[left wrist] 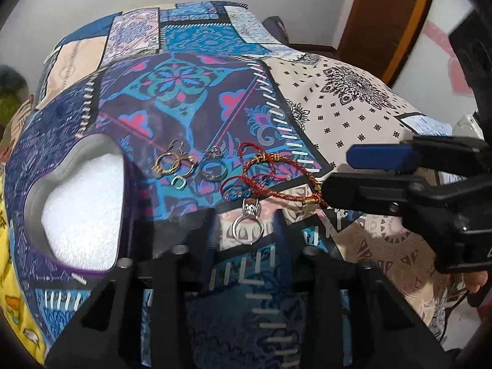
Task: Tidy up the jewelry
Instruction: 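Grasp the red braided bracelet with the right gripper while the left gripper holds the pendant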
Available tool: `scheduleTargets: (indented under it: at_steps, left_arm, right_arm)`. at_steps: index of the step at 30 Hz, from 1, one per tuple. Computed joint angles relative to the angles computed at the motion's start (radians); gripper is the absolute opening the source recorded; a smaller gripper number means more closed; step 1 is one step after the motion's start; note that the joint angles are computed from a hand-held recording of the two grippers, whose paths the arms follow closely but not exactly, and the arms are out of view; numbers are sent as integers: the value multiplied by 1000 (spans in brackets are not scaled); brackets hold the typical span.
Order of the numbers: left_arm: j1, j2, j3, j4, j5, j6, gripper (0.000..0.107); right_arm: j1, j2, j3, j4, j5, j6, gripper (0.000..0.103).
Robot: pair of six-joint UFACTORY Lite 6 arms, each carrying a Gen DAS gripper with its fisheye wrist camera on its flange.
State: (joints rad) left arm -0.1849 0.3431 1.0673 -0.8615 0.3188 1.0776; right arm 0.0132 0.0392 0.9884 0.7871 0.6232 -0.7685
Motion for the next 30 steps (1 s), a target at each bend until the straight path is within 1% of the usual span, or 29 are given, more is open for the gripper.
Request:
scheduleTargets:
  at_steps: [1, 4, 11, 14, 17, 19, 21, 24, 26, 30]
  left_arm:
    - [0, 3, 3, -3, -1, 6, 20]
    - [28, 2, 2, -63, 26, 74, 20]
    - [92, -39, -47, -121, 2, 145, 20]
    - [110, -38, -49, -161, 17, 191, 20]
    - [112, -43, -60, -201, 14, 234, 20]
    - [116, -44, -64, -223, 17, 257, 20]
    - [122, -41, -59, -226, 28, 260, 20]
    - [136, -40, -55, -230, 49, 263, 20]
    - [142, -43, -56, -228, 57, 260, 20]
    - [147, -55, -60, -212, 64, 238, 20]
  right_arm:
    - [10, 12, 10, -9, -1, 5, 48]
    - [35, 41, 32, -43, -9, 32, 48]
    - [104, 138, 92, -168, -57, 123, 48]
    - [118, 137, 79, -171, -94, 115, 48]
    - [120, 126, 63, -168, -107, 108, 47]
    - [128, 122, 60, -193, -118, 142, 40]
    - [109, 123, 60, -157, -96, 119, 25]
    - [75, 131, 64, -118, -72, 108, 8]
    - [53, 125, 56, -80, -56, 87, 6]
    - [63, 84, 38, -88, -67, 128, 6]
